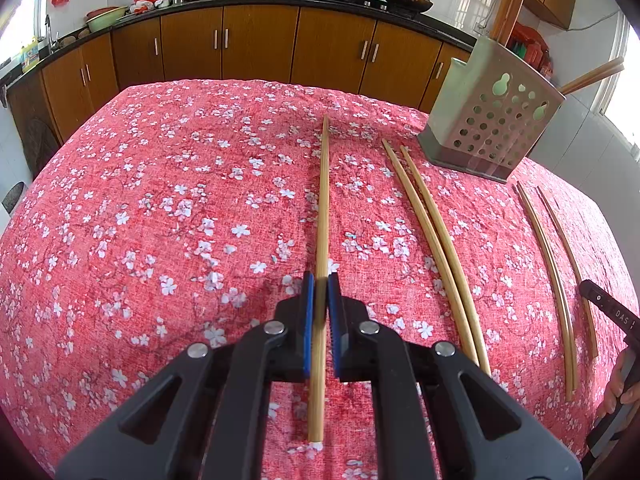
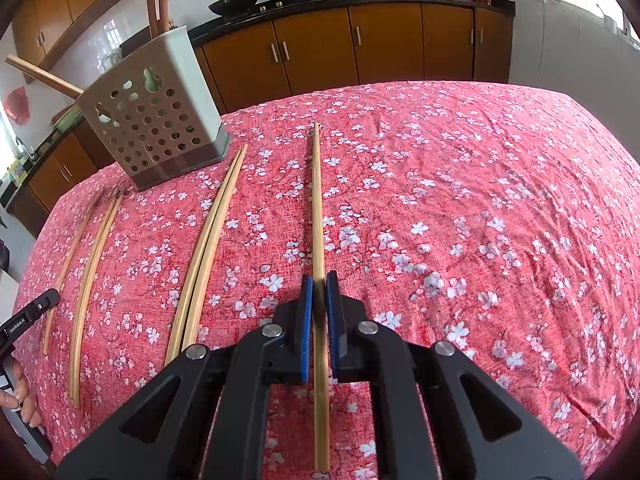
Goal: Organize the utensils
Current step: 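Hold the grasped chopsticks in both tools and begin lifting them from the table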
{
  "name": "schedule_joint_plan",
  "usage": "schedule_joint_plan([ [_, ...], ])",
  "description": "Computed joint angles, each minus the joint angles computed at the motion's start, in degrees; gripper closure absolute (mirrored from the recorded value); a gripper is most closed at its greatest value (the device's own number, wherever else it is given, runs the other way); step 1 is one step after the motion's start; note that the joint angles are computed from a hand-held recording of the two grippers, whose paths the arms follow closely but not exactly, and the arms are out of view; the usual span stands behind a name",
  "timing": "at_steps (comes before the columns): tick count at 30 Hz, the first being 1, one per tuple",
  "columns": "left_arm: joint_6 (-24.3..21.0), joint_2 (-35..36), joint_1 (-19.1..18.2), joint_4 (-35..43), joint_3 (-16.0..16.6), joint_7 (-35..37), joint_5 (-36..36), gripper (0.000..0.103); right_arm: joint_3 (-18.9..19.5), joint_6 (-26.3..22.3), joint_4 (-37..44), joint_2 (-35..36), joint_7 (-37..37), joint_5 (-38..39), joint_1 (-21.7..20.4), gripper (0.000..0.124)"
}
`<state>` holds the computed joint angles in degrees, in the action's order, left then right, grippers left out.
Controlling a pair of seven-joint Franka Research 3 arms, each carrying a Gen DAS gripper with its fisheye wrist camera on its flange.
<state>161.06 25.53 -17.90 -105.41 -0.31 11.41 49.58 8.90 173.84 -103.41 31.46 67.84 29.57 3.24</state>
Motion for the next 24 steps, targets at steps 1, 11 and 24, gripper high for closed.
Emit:
schedule_joint_plan([
  [1, -0.04, 0.03, 0.0, 0.03, 0.0, 0.05, -0.02, 0.094, 0.15, -0.03, 0.02, 0.01, -0.07, 0.07, -0.14, 0.116],
  [11, -2.42, 0.12, -0.48, 0.64, -0.65, 2.59, -0.18, 0.094, -1.29, 1.57, -4.13, -2.53, 0.47, -2.37, 1.64, 0.116],
  [24, -4.27, -1.44, -0.76, -0.97, -1.47, 1.76, 1.45, 0.094, -0.68, 1.66, -4.73, -2.9, 0.49, -2.59, 0.86, 0.116],
])
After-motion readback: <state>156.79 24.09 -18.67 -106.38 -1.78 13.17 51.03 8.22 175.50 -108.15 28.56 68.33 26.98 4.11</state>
